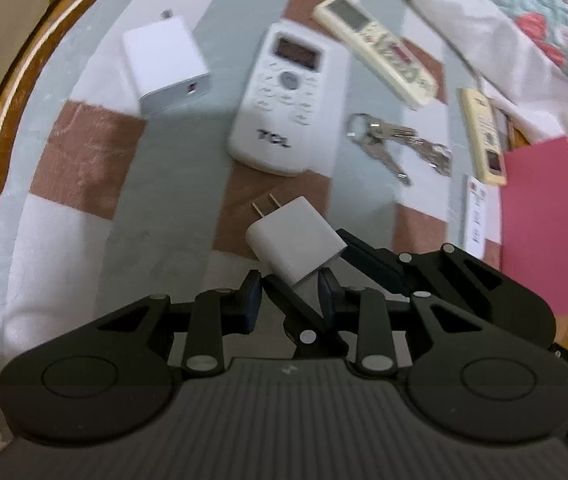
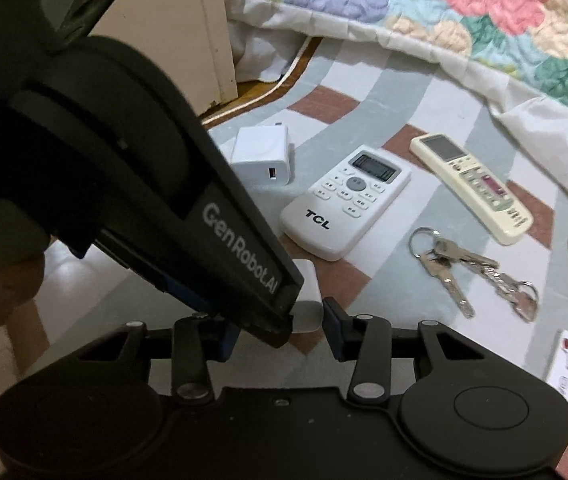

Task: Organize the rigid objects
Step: 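Lower both grippers onto the small white cube charger and close on it, then carry the white cube charger with both grippers into the pink box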

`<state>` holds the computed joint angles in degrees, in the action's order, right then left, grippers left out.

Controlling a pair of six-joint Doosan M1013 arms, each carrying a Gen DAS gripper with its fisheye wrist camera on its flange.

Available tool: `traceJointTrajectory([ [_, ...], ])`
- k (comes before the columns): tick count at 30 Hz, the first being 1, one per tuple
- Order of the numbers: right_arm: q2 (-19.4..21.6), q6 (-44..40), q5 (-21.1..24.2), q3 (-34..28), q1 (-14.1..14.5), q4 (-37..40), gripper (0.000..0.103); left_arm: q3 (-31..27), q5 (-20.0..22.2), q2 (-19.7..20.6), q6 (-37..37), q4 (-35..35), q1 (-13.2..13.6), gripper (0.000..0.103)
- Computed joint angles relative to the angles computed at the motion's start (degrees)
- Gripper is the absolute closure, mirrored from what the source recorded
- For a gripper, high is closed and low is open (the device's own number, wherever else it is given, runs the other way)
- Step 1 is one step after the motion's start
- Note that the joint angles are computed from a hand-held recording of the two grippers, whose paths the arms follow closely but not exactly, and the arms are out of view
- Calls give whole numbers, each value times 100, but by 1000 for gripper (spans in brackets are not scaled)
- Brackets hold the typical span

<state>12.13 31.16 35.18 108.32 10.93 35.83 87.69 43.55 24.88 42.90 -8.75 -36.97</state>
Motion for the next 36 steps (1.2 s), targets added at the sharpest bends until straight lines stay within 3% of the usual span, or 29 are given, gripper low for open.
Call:
traceJointTrajectory([
  [12,-802,-323,-641,375,-228,202,55,-72,-597,-342,-107,1234,-525,73],
  [18,-1134,-508,-961,523,-399,408,55,-273,-852,-377,432,1208,-656,72],
  [24,-1425,-223,-1332,622,-681,266,55,-928,-588,-125,1303,827,-773,72],
  [28,-1556,451,-1466,655,-895,-293,55,-1570,-205,215,1849,410,-846,73],
  [36,-1423,2342,-1067,309,-1508,-1715,55,-3303,948,1266,2829,-751,-878,73],
])
